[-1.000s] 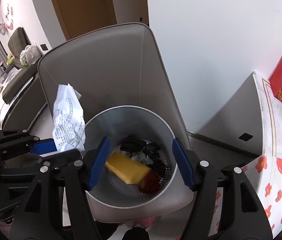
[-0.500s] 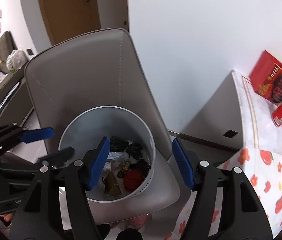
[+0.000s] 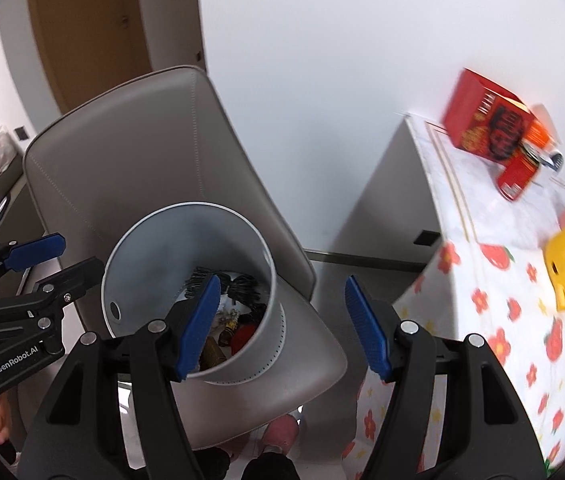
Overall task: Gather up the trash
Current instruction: 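Move both tools back over the table toward the remaining trash, then grasp the green snack bag with the left tool while the right tool grasps the black plastic bag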
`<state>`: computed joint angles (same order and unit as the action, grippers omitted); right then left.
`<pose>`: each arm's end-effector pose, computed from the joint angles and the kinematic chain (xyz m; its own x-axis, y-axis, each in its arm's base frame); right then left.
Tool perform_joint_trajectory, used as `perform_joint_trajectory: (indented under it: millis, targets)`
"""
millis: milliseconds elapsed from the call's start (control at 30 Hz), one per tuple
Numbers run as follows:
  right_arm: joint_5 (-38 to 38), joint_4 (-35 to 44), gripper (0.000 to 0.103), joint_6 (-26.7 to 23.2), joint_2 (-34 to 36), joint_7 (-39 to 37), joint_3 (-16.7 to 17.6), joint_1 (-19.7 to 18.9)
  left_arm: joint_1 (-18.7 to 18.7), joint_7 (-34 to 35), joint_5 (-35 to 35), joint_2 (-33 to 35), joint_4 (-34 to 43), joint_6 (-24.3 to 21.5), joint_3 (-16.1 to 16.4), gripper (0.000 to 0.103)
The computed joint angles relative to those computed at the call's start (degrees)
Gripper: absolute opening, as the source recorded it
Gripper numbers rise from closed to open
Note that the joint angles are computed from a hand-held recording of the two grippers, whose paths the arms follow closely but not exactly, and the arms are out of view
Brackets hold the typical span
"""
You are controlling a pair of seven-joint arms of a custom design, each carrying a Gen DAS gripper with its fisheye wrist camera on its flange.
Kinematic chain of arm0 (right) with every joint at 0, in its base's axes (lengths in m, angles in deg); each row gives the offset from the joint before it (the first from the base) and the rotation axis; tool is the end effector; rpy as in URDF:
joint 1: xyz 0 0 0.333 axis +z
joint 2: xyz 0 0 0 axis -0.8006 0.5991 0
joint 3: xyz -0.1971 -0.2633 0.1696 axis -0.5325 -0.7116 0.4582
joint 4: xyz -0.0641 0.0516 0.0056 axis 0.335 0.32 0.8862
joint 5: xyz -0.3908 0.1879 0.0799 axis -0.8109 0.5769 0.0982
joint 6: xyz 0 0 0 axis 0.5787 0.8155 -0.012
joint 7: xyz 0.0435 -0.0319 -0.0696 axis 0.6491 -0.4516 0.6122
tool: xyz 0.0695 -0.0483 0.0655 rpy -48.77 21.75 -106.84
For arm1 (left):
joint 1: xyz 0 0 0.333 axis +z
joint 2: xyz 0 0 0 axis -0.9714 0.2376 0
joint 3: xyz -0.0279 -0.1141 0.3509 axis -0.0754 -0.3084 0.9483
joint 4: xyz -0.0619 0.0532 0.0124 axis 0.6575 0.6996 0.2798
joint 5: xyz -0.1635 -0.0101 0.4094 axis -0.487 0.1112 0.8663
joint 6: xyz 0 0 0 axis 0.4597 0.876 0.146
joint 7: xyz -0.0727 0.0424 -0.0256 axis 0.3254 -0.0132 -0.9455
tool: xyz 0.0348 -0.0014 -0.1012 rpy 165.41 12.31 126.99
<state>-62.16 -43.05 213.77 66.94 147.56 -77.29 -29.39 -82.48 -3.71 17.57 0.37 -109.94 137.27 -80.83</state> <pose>0.5225 0.3247 0.4256 0.5590 -0.8291 0.0088 -0.6594 -0.4510 -0.6014 0.4309 -0.2202 0.4431 0.3189 -0.9476 0.0170 -0.7759 -0.2714 -0.5695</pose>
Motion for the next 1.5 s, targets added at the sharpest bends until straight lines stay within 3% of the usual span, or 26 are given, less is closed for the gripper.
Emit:
perform_joint_trajectory:
  millis: [200,367,600,733,867,1000,1233,1500]
  targets:
    - [-18.6,-6.0,0.063,1.6,-5.2,23.3,-3.0,-0.9,-1.6,3.0,2.1,1.5,1.3,1.7,-0.5,0.069]
    - [-32.4,-11.7,0.063,0.3,-11.3,41.1,-0.5,-8.4,-3.7,7.2,3.7,5.5,4.1,4.7,-1.3,0.069]
    - [-38.1,-22.3,0.063,-1.5,-23.8,53.5,2.4,-20.9,-9.9,13.6,6.5,14.9,13.2,7.7,-2.0,0.069]
    - [-36.2,-28.7,0.063,-2.2,-31.6,52.4,1.2,-26.6,-15.1,14.9,8.9,20.9,19.7,8.0,-1.8,0.069]
    - [-33.3,-34.4,0.063,-3.6,-39.1,46.3,-4.0,-30.2,-20.8,16.9,8.8,27.9,27.8,6.8,-1.7,0.069]
    - [-32.5,-38.0,0.063,-4.0,-43.8,39.2,-9.2,-36.3,-27.4,18.5,10.0,35.0,36.8,4.4,-0.8,0.069]
    - [-30.9,-38.2,0.063,0.6,-40.7,27.4,-17.0,-44.9,-37.8,22.7,8.3,47.1,53.5,-0.4,2.0,0.069]
    - [-26.1,-34.6,0.063,5.7,-31.0,19.6,-20.1,-49.2,-44.1,31.1,2.0,57.4,68.7,-6.1,5.9,0.069]
